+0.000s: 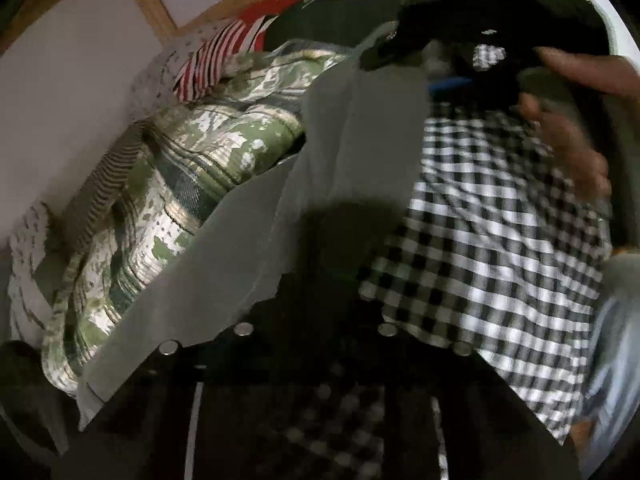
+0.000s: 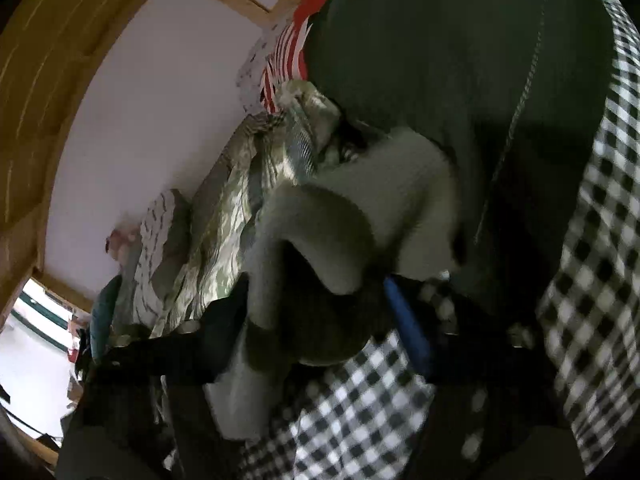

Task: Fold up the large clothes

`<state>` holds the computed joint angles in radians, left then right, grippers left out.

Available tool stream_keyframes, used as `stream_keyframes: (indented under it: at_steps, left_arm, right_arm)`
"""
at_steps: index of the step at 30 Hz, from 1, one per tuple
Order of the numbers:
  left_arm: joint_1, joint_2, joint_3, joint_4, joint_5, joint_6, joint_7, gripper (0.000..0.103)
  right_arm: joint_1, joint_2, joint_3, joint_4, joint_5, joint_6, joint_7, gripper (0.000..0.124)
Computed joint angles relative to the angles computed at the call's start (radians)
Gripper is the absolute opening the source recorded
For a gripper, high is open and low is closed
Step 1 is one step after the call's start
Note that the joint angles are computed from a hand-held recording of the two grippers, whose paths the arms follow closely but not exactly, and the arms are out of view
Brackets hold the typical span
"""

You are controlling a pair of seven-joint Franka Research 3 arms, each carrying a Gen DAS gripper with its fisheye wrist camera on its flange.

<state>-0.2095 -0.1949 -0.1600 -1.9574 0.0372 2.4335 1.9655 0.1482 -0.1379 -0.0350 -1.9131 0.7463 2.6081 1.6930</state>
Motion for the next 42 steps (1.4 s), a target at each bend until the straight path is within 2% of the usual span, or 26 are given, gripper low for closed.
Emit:
stream_keyframes:
  at_steps: [3,5,6,9,11,14,16,18,20,21,22,24,26,31,37,42]
  left_arm:
    - [-0.010,-0.045,0.020,-0.039,-0.060,0.030,0.038,0.016]
    - [-0.012,-0.089,0.017,-0.078,-0.058,0.062,0.020,0.016]
    - [-0.017,-0.113,0.018,-0.097,-0.059,0.065,0.018,0.016]
    - [-0.031,-0.166,0.015,-0.166,-0.036,0.105,0.002,0.016]
    - [-0.035,-0.216,0.011,-0.224,-0.009,0.129,-0.020,0.016]
    - [-0.046,-0.255,0.024,-0.275,-0.003,0.170,-0.064,0.016]
    - [-0.052,-0.284,0.035,-0.305,-0.003,0.200,-0.093,0.016]
    - [-0.057,-0.321,0.049,-0.330,-0.013,0.221,-0.130,0.020]
    - [-0.072,-0.353,0.079,-0.347,-0.041,0.237,-0.155,0.043]
    - [-0.070,-0.368,0.087,-0.355,-0.050,0.244,-0.176,0.064]
    - [-0.073,-0.389,0.106,-0.366,-0.070,0.255,-0.196,0.074]
    - [-0.053,-0.416,0.114,-0.377,-0.071,0.260,-0.243,0.084]
    - [-0.033,-0.442,0.128,-0.389,-0.068,0.257,-0.280,0.086]
    - [0.097,-0.534,0.121,-0.446,0.035,0.229,-0.389,0.090]
    - [0.219,-0.713,0.186,-0.531,0.121,0.109,-0.440,0.090]
    - [0.361,-0.837,0.254,-0.582,0.195,0.012,-0.461,0.091]
  right_arm:
    - [-0.004,0.033,-0.006,0.039,0.008,-0.040,-0.002,0.060]
    - [-0.001,0.034,-0.005,0.040,0.054,-0.024,-0.044,0.057]
    - [0.006,0.031,-0.010,0.035,0.121,-0.010,-0.097,0.047]
    - [0.025,0.022,-0.025,0.023,0.368,0.013,-0.264,0.038]
    - [0.034,0.017,-0.022,0.024,0.462,0.025,-0.341,0.037]
    - [0.060,-0.006,-0.011,0.043,0.620,0.070,-0.560,0.036]
    - [0.074,-0.012,-0.009,0.074,0.693,0.069,-0.663,0.036]
    - [0.083,-0.010,-0.002,0.116,0.700,0.054,-0.717,0.036]
    - [0.093,0.001,0.005,0.168,0.694,0.029,-0.747,0.036]
    - [0.100,0.014,0.014,0.210,0.677,0.012,-0.751,0.036]
    - [0.105,0.022,0.018,0.235,0.676,-0.003,-0.758,0.036]
    - [0.117,0.042,0.033,0.288,0.661,-0.025,-0.764,0.036]
    - [0.133,0.060,0.055,0.334,0.634,-0.039,-0.760,0.036]
    - [0.180,0.095,0.106,0.409,0.552,-0.061,-0.740,0.036]
    - [0.244,0.149,0.170,0.497,0.441,-0.085,-0.699,0.036]
    - [0.311,0.209,0.228,0.569,0.332,-0.097,-0.647,0.036]
